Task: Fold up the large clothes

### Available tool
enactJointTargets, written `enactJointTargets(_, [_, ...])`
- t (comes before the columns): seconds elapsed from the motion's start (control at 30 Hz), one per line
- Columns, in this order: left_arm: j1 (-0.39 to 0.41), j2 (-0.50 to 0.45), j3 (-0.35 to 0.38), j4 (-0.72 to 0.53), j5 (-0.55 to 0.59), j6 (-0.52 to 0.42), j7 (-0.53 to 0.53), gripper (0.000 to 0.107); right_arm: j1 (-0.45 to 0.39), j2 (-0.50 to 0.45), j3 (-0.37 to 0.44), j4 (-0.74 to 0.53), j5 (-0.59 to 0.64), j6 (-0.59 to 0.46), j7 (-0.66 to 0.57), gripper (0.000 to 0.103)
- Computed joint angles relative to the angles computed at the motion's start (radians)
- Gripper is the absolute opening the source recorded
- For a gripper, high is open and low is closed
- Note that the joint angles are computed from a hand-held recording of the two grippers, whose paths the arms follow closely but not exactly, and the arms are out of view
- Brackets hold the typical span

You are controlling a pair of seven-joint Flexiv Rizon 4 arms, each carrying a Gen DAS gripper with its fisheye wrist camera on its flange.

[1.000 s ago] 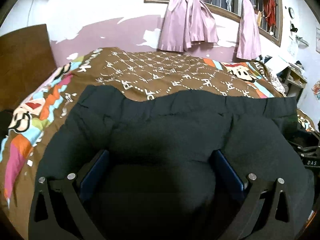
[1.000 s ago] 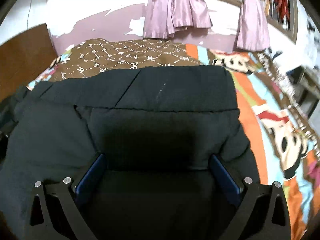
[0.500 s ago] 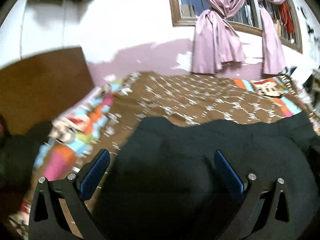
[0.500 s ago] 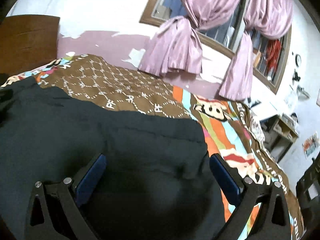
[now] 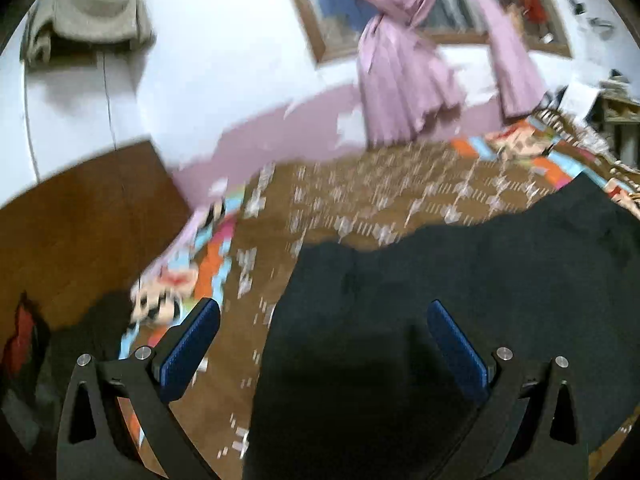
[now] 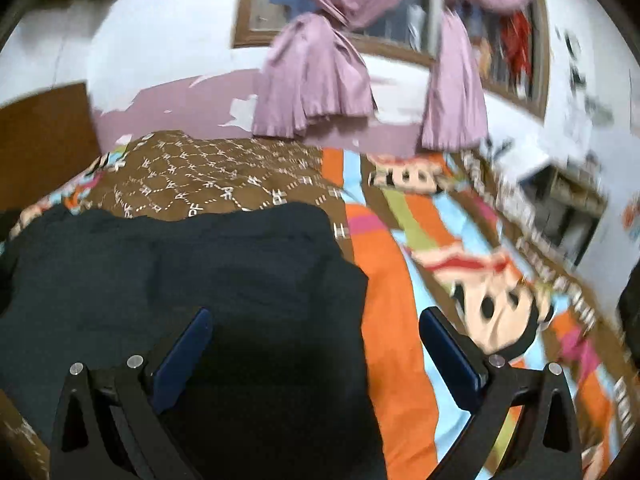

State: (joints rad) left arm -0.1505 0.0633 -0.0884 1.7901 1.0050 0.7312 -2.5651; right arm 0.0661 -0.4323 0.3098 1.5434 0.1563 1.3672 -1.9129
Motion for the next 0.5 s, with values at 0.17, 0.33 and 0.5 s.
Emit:
enactJointTargets(0.17, [0.086, 0.024, 0.153, 0.173, -0.479, 0.288, 0.259, 0.102, -0.132, -0.049, 0.105, -0.136, 0.179, -0.273, -0.107, 0.103])
enactJointTargets(0.33, [0.134, 0.014, 0.19, 0.279, -0.794, 0.42, 0.547, 0.102, -0.197, -0.107, 0.139, -0.279, 0.321, -0.588, -0.199, 0.103])
enactJointTargets(0.5, [0.135, -0.002, 0.188, 0.379, -1.196, 0.488, 0.849, 0.102, -0.167, -0.131, 0.095, -0.325, 0.358, -0.727, -0.221, 0.103])
